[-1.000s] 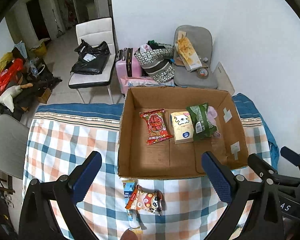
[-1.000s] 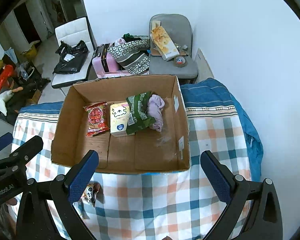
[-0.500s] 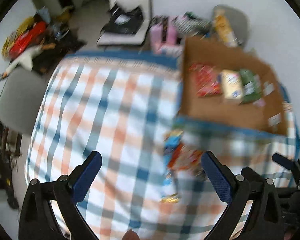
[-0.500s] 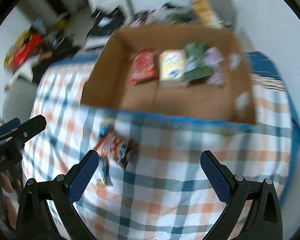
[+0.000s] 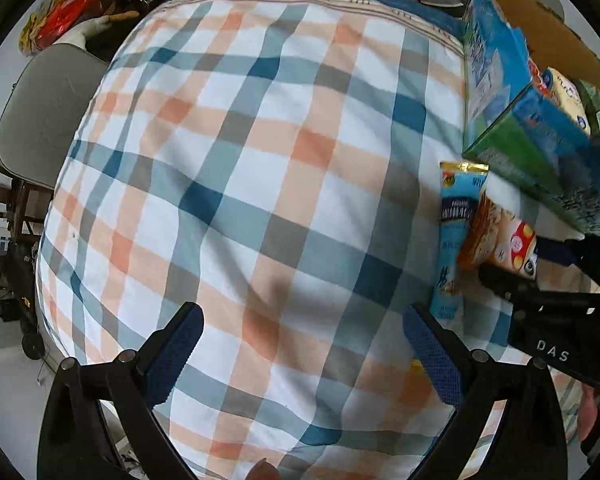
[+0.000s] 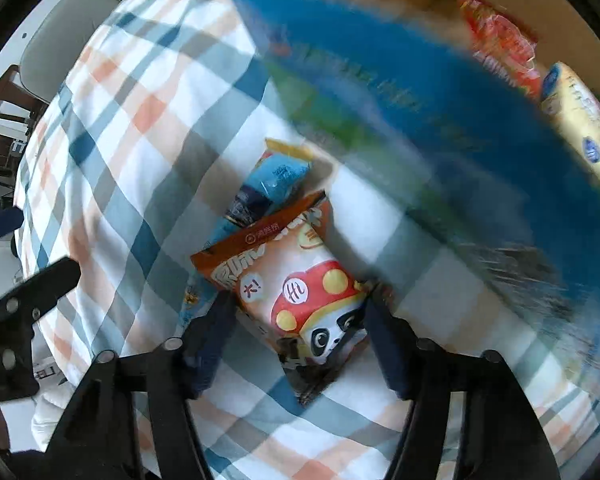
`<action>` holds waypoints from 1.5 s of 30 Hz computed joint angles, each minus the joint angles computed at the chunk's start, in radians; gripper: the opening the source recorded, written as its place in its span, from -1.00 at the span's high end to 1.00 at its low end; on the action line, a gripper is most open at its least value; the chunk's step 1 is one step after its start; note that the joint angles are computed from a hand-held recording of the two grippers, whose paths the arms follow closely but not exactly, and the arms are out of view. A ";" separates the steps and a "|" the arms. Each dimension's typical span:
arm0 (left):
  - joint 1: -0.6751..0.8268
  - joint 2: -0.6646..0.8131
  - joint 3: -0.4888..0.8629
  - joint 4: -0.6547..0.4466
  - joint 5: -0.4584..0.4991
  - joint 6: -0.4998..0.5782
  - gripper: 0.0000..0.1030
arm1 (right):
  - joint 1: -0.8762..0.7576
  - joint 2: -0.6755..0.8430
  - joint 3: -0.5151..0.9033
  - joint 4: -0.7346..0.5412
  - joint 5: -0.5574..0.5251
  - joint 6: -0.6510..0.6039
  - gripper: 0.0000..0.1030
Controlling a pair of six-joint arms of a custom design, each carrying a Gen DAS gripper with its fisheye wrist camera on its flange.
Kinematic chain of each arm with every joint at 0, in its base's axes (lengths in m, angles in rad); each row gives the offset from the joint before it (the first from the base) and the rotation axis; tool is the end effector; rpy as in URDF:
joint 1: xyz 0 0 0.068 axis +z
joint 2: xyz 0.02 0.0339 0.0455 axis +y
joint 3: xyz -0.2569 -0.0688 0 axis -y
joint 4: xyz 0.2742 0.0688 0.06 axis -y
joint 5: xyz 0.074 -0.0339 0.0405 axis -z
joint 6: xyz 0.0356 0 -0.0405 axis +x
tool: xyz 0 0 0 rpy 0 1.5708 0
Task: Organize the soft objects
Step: 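Grasp the orange panda bag with right tool while left tool grasps the blue tube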
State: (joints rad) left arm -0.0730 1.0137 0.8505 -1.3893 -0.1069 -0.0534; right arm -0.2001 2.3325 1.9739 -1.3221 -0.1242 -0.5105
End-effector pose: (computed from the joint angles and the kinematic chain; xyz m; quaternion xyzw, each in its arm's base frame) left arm 0.1663 -0.0084 0.2368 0.0093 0.9985 0.0527 0.0125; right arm 0.4548 -0.0877 0.1507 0.1507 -0.9851 -0.0772 0.0298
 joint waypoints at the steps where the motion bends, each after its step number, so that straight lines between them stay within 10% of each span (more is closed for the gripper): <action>1: -0.007 0.000 -0.006 0.004 0.000 -0.004 -0.98 | -0.002 -0.010 -0.011 0.003 -0.002 0.010 -0.19; 19: -0.426 0.315 0.027 0.210 0.070 -0.197 -0.98 | -0.378 -0.237 -0.296 0.101 0.088 0.365 0.01; 22: -0.439 0.377 0.023 0.239 0.094 -0.192 -0.26 | -0.418 -0.169 -0.247 0.052 0.040 0.333 -0.03; 28: -0.456 0.325 -0.025 0.233 0.117 -0.194 0.52 | -0.406 -0.089 -0.130 -0.004 0.081 0.223 -0.26; 41: -0.519 0.110 -0.177 0.156 0.141 -0.262 0.59 | -0.308 -0.067 -0.139 0.040 0.143 0.130 -0.24; 45: -0.541 0.110 -0.177 0.159 0.142 -0.292 0.59 | -0.348 0.006 -0.043 -0.160 0.030 0.241 -0.16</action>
State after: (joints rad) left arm -0.6144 1.1237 0.6739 -1.2306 0.0347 -0.3451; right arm -0.5478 2.3388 1.9310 -1.4823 -0.0946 -0.2695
